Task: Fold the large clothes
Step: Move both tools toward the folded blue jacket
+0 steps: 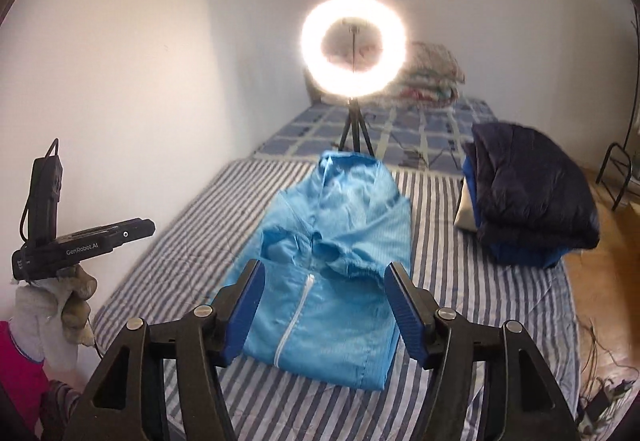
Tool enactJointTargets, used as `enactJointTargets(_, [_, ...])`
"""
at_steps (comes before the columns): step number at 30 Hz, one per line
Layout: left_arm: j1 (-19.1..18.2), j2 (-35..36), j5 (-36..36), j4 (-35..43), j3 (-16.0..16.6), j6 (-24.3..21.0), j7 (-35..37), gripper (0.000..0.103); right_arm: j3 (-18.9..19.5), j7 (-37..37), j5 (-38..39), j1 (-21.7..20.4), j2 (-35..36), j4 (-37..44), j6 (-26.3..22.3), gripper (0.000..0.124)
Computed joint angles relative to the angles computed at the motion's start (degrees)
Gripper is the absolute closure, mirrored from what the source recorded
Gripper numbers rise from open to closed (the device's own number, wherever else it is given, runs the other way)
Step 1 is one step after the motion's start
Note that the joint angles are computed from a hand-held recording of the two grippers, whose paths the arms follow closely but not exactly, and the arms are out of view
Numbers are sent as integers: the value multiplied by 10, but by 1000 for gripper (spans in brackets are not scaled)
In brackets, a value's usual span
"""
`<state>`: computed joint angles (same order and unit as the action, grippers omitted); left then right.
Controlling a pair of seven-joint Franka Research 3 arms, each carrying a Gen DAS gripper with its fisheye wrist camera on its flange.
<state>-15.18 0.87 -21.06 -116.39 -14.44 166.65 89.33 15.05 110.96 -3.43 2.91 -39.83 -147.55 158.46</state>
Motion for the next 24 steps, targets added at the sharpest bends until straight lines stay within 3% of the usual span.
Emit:
enactJointTargets(9, [3, -20, 28, 53, 15, -41, -24, 58, -4, -18, -18, -3, 18, 73, -39, 59])
enactJointTargets(14, [12, 10, 4, 115, 16, -67, 7, 58, -16, -30, -20, -2, 60, 116, -35, 59])
enactJointTargets(19, [35, 89, 3, 210, 3, -93, 26, 51, -31, -48, -23, 2, 138, 173, -25, 55])
enactJointTargets(24, [53, 214, 43, 344, -18, -138, 21, 50, -80, -93, 24, 39, 250, 241, 3, 55])
